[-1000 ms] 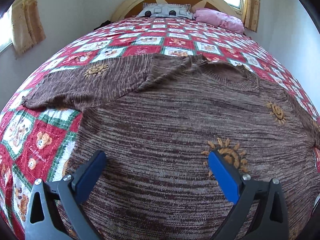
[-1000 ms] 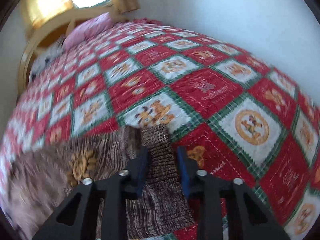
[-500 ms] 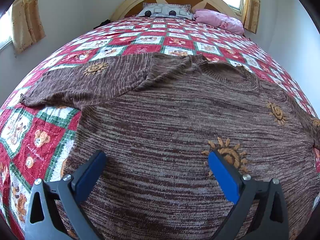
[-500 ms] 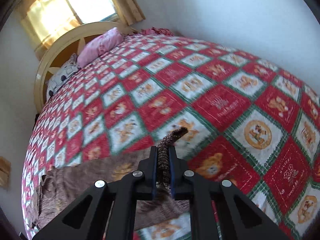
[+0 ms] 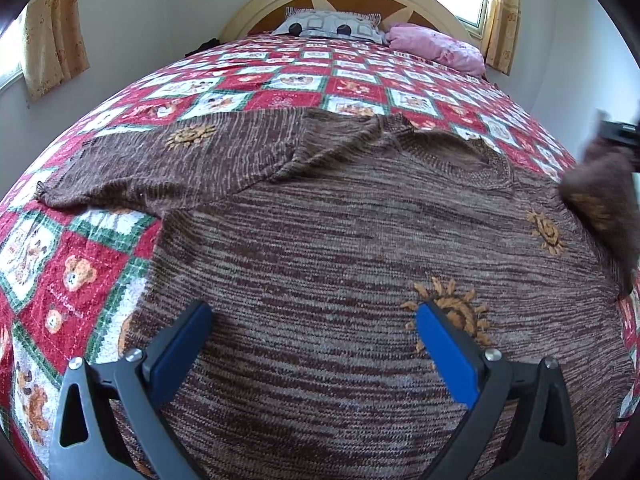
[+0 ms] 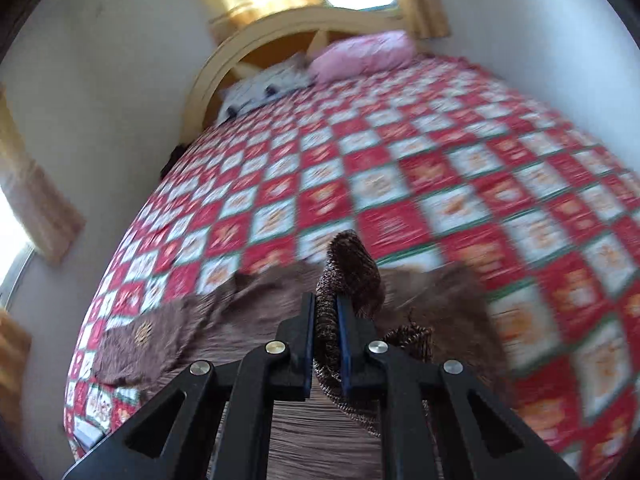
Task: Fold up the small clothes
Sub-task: 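Fold the sleeve across the sweater body with the right gripper and release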
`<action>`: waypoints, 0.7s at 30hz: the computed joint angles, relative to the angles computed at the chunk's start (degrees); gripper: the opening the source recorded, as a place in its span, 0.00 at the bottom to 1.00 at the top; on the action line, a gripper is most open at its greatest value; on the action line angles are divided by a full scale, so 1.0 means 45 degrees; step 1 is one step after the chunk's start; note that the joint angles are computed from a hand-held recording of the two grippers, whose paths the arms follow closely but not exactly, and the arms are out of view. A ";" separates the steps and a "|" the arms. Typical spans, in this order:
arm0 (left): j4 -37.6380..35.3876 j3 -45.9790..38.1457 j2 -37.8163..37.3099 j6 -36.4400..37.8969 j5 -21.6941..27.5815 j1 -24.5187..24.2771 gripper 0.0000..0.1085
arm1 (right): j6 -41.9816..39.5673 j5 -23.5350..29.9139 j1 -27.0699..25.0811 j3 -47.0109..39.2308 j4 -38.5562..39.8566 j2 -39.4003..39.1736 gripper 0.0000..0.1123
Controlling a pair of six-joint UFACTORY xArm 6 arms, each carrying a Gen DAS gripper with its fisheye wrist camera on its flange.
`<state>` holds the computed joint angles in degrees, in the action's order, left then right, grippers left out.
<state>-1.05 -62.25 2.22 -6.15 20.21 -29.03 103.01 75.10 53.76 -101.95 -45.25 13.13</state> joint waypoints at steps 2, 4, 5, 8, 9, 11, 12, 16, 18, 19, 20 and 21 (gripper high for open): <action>-0.0234 0.0037 -0.0018 0.0178 -0.0052 0.0009 0.95 | -0.0268 -0.0852 -0.0487 -0.1128 0.0512 0.1378 0.09; -0.0510 0.0080 -0.0043 0.0396 -0.0105 0.0025 0.95 | -0.0915 -0.0872 -0.0747 -0.2809 0.0894 0.3084 0.09; -0.0555 0.0099 -0.0050 0.0425 -0.0126 0.0024 0.95 | -0.1097 -0.1030 -0.0830 -0.3281 0.0980 0.3666 0.09; -0.0647 0.0095 -0.0040 0.0497 -0.0143 0.0025 0.95 | -0.1265 -0.2104 -0.1080 -0.3083 0.1133 0.4137 0.10; -0.0682 0.0117 -0.0057 0.0522 -0.0152 0.0026 0.95 | -0.1451 -0.3116 -0.1254 -0.2644 0.1557 0.4074 0.10; -0.0782 0.0124 -0.0060 0.0592 -0.0163 0.0021 0.95 | -0.1474 -0.5346 -0.1562 -0.1049 0.2288 0.3304 0.10; -0.0733 0.0122 -0.0061 0.0559 -0.0152 0.0022 0.95 | -0.1253 -0.6678 -0.1700 -0.0110 0.2415 0.2771 0.10; -0.0713 0.0116 -0.0059 0.0552 -0.0146 0.0029 0.95 | 0.2131 -0.6806 -0.1293 0.2603 -0.1358 0.0233 0.10; -0.0537 0.0109 -0.0054 0.0429 -0.0128 0.0025 0.95 | 0.2474 -0.4173 -0.0618 0.3315 -0.2045 -0.0733 0.10; -0.0459 0.0099 -0.0049 0.0390 -0.0108 0.0037 0.95 | 0.1903 -0.3000 -0.0352 0.3252 -0.1589 -0.0838 0.10; -0.0286 0.0093 -0.0044 0.0248 -0.0093 0.0021 0.95 | 0.1468 -0.2360 -0.0238 0.3150 -0.1179 -0.0809 0.10; -0.0126 0.0078 -0.0029 0.0125 -0.0075 0.0009 0.95 | 0.1169 -0.2253 -0.0198 0.3410 -0.0752 -0.0921 0.10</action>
<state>-1.61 -61.90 2.10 -5.59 19.87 -28.98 108.27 64.97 52.87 -86.60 -48.63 8.99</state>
